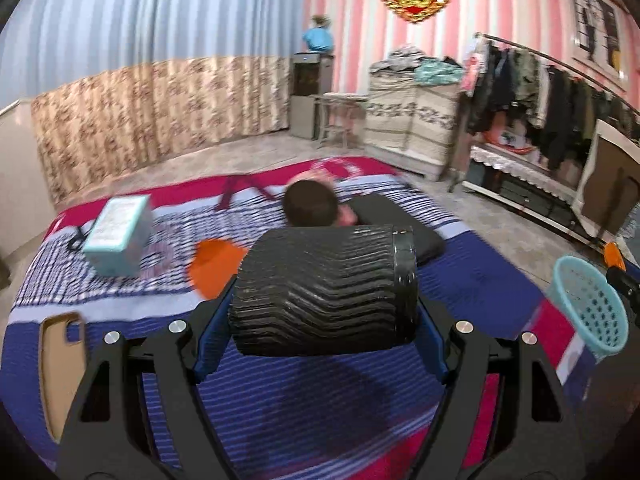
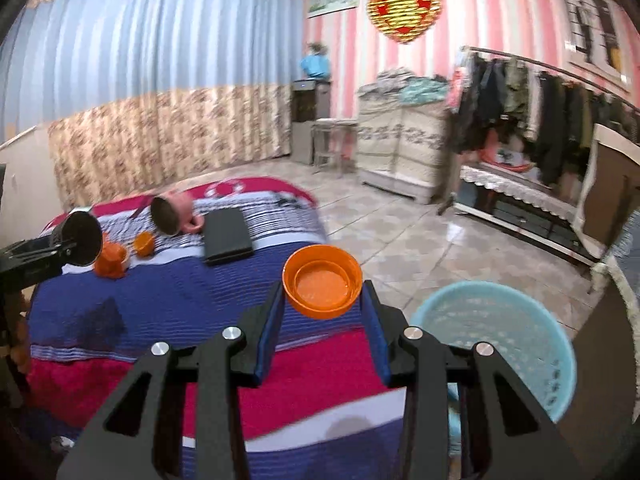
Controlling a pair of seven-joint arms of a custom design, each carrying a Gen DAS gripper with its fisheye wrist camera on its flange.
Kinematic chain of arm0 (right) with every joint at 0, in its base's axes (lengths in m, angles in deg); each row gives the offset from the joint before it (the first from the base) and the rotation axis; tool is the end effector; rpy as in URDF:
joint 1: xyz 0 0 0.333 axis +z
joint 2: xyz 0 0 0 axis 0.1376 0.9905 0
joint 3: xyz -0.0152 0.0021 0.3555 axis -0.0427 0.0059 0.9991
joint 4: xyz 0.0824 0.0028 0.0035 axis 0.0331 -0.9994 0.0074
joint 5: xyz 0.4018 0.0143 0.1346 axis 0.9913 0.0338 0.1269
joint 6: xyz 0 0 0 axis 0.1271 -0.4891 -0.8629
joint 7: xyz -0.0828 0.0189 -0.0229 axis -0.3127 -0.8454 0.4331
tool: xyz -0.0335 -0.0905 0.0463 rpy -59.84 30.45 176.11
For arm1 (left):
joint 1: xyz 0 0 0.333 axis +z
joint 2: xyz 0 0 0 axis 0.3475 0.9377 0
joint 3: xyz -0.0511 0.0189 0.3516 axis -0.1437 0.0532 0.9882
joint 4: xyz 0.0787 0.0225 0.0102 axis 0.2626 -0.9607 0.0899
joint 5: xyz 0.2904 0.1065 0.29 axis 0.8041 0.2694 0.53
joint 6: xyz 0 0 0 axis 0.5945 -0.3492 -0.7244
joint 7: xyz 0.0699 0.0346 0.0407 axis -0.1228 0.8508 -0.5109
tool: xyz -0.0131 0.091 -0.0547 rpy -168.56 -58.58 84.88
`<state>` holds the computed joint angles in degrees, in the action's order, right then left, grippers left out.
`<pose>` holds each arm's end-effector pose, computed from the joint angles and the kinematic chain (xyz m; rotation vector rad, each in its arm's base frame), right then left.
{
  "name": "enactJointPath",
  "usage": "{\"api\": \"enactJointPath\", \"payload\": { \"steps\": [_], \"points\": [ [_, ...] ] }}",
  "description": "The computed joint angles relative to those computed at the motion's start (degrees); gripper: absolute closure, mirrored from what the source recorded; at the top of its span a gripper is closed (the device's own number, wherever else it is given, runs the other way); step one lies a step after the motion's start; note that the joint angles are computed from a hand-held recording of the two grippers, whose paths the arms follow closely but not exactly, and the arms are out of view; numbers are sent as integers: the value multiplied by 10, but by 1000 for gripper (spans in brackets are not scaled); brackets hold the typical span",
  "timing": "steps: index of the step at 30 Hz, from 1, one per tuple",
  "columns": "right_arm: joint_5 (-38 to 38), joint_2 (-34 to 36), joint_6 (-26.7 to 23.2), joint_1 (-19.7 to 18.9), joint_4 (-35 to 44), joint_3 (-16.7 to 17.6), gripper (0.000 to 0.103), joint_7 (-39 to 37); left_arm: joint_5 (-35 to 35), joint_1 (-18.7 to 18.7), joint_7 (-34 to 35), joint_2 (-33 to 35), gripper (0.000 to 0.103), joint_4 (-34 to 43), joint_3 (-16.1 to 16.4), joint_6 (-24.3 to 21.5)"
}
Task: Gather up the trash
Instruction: 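Carry the black cylinder and orange lid over the basket with both grippers, then open both grippers to drop the cylinder and lid into the basket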
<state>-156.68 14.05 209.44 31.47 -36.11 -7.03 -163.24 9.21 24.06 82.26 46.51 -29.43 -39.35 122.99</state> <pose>0.5567 0.2623 0.3497 -1.2613 1.8920 -1.1913 0.7163 -0.1071 0.3365 -1.2804 1.9995 -1.1892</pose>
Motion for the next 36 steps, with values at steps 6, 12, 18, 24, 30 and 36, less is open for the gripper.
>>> {"api": "enactJointPath", "payload": {
  "steps": [6,12,18,24,30,36],
  "points": [
    [16,-57,-35,-16,-74,-1,64,37,5,-29,10,-5,28,1,-16,26],
    [32,-103,-53,-44,-136,6,64,67,31,-81,-11,3,28,19,-14,49],
    [43,-136,-66,-68,-179,10,64,80,56,-130,-20,8,28,27,-11,53],
    [47,-149,-63,-87,-203,10,64,89,75,-178,-12,24,28,41,-4,55],
    [51,-157,-55,-100,-226,8,64,108,135,-232,-67,61,28,103,17,67],
    [62,-166,-59,-109,-248,7,64,125,165,-294,-116,93,27,155,57,70]
  ]
}}
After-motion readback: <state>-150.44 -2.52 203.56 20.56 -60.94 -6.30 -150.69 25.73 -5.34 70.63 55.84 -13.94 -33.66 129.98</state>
